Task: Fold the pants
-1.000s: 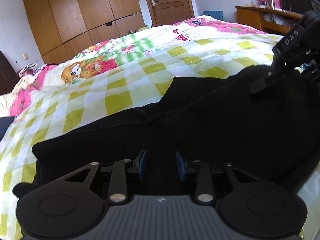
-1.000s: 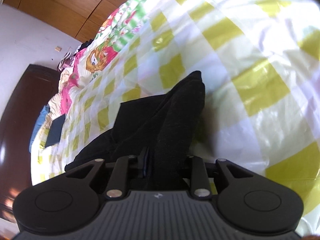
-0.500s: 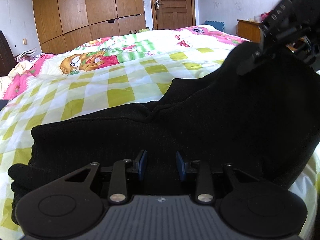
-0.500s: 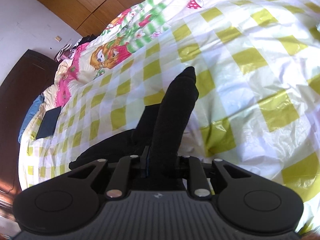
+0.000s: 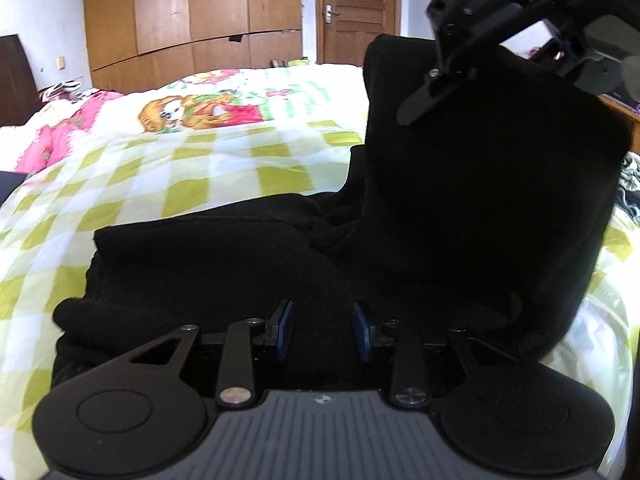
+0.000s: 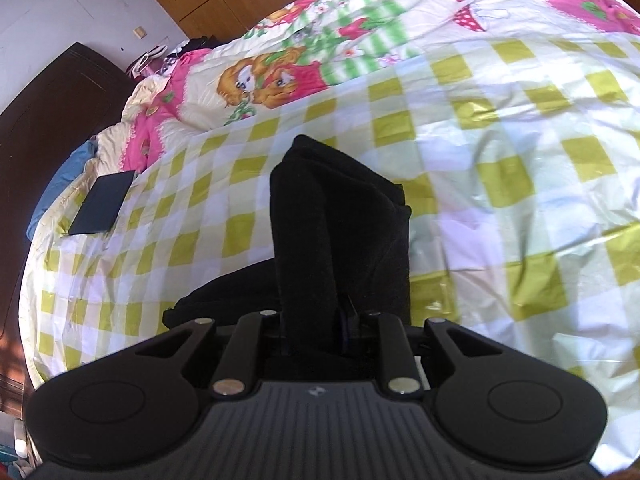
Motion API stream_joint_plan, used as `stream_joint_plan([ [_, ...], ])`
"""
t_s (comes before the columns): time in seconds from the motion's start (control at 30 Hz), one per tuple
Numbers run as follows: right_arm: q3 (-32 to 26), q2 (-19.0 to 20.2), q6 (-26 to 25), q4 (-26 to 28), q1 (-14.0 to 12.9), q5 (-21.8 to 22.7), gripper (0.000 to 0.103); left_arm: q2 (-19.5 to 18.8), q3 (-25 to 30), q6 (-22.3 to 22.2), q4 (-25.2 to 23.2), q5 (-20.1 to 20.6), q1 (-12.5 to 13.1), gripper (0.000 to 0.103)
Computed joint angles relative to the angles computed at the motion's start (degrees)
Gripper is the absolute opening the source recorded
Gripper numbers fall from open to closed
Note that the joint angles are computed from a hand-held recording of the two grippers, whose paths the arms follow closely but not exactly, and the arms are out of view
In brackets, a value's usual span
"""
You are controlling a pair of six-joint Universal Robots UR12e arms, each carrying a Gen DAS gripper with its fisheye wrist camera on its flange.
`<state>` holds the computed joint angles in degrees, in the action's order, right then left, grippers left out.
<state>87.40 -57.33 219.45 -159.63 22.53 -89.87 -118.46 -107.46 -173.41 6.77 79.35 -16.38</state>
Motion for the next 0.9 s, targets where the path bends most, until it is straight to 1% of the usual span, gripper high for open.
stream_joint_plan([
  [0.1, -2.46, 1.66, 0.63, 1.16, 0.59, -0.08, 0.02, 0.8, -1.62, -1.95, 1.47, -1.24, 1.36, 0.046],
  [0.17, -4.21, 2.85, -0.02, 2.35, 1.03, 0.2, 0.02, 1.4, -2.95, -3.26, 2.89, -2.55, 2.34, 0.046],
  [0.2, -5.06, 3.42, -0.56, 3.03, 1.3, 0.33, 0.023, 1.75, -3.57, -3.97, 3.32, -3.36, 2.83, 0.046],
  [0.23, -5.95, 4.02, -0.86, 3.8, 1.59, 0.57, 0.029, 2.11, -4.21, -4.6, 3.79, -3.96, 3.25, 0.046],
  [0.27, -6.63, 4.54, -0.59, 4.23, 1.62, 1.8, 0.038, 2.38, -4.66, -5.08, 4.16, -4.22, 3.53, 0.046],
  [0.33, -6.99, 5.37, 0.99, 2.8, 1.06, 7.34, 0.048, 3.08, -5.88, -5.63, 4.98, -4.53, 3.97, 0.046],
  [0.43, -6.39, 6.21, 4.62, -1.83, -0.26, 16.12, 0.048, 3.95, -7.31, -5.73, 5.64, -4.73, 4.2, 0.046],
  [0.47, -6.17, 6.23, 5.15, -2.87, -0.62, 17.97, 0.048, 4.17, -7.68, -5.71, 6.08, -4.4, 4.08, 0.046],
  [0.5, -6.03, 6.04, 4.52, -3.37, -0.8, 18.45, 0.048, 4.36, -8.0, -5.55, 6.62, -4.02, 3.9, 0.046],
  [0.53, -5.94, 5.71, 2.97, -3.35, -0.87, 17.76, 0.048, 4.55, -8.22, -5.52, 6.84, -3.17, 3.63, 0.046],
  [0.57, -6.02, 5.44, 0.39, -3.07, -0.93, 16.79, 0.048, 4.65, -8.3, -5.81, 6.85, -3.05, 3.58, 0.046],
  [0.6, -6.36, 5.31, -2.6, -2.3, -1.03, 16.04, 0.048, 4.77, -8.34, -6.53, 6.61, -4.01, 3.77, 0.046],
  [0.67, -8.27, 5.73, -7.69, 1.93, -1.29, 15.77, 0.049, 5.14, -8.45, -8.46, 4.94, -7.69, 5.01, 0.047],
  [0.77, -11.49, 7.26, -11.54, 7.55, -1.13, 15.43, 0.05, 5.69, -8.42, -11.18, 2.4, -8.75, 5.64, 0.047],
  [0.83, -14.23, 8.63, -14.27, 11.67, -0.38, 13.91, 0.052, 6.11, -8.82, -13.58, 1.74, -10.47, 6.25, 0.048],
  [0.9, -17.12, 10.09, -17.99, 15.55, 0.79, 11.02, 0.053, 6.28, -9.03, -15.63, 1.65, -12.17, 6.59, 0.049],
])
